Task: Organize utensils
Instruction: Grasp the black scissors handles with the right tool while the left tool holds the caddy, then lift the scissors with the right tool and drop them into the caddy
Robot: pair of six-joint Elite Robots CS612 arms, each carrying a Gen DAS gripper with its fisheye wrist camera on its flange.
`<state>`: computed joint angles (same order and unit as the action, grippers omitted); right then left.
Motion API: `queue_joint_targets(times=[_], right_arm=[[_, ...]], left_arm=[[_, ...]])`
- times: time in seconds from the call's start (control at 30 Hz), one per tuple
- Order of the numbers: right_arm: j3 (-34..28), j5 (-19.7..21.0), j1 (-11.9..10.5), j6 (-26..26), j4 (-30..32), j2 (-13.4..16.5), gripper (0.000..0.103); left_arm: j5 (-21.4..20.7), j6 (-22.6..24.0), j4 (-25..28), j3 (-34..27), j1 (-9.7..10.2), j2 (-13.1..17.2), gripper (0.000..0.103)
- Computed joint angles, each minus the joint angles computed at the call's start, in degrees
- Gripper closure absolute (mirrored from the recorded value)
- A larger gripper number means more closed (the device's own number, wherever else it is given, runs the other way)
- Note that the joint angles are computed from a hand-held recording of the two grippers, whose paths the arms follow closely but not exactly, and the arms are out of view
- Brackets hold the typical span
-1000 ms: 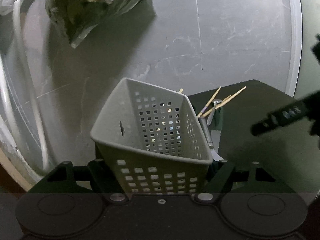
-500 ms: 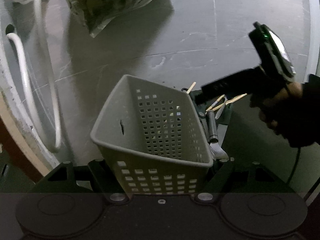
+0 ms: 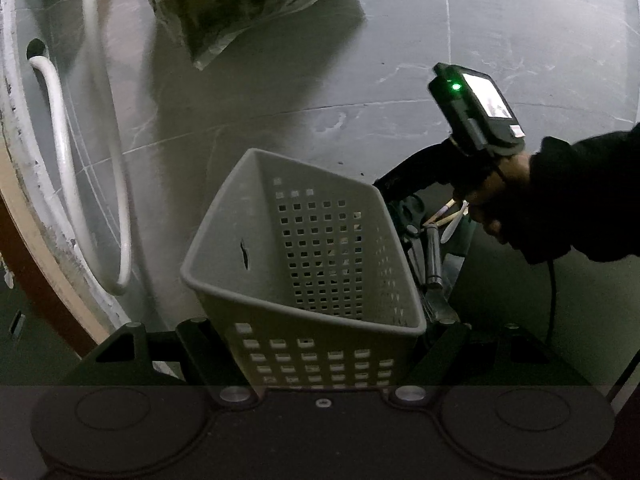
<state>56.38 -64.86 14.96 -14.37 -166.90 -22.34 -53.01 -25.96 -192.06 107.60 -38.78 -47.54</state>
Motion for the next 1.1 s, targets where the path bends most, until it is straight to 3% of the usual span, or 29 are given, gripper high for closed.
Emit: queue_joint_targets(times=[0.2, 0.3, 0.43, 0.67, 0.8, 1.1], right_arm=[[-2.91, -1.23, 0.14, -2.62, 8.34, 0.24, 0.077], [-4.44, -0.15, -0.27, -1.41, 10.72, 0.76, 0.093], [-4.96, 2.04, -1.13, 2.33, 11.26, 1.01, 0.095], [0.55, 4.04, -2.69, 7.8, 1.76, -1.08, 0.096], [5.42, 4.06, -3.28, 9.95, -6.35, -3.2, 0.096], [10.72, 3.66, -4.16, 18.09, -23.27, -4.72, 0.096]], left_arm=[[0.33, -0.38, 0.08, -0.14, -0.07, 0.13, 0.025], [0.31, -0.31, -0.04, -0.13, -0.06, 0.15, 0.025], [0.25, -0.26, -0.09, -0.12, -0.05, 0.15, 0.025], [-0.24, 0.48, -0.87, -0.11, 0.11, 0.27, 0.025], [-0.67, 1.2, -1.77, -0.09, 0.28, 0.46, 0.025], [-2.77, 4.02, -4.36, -0.11, 0.96, 0.92, 0.025]])
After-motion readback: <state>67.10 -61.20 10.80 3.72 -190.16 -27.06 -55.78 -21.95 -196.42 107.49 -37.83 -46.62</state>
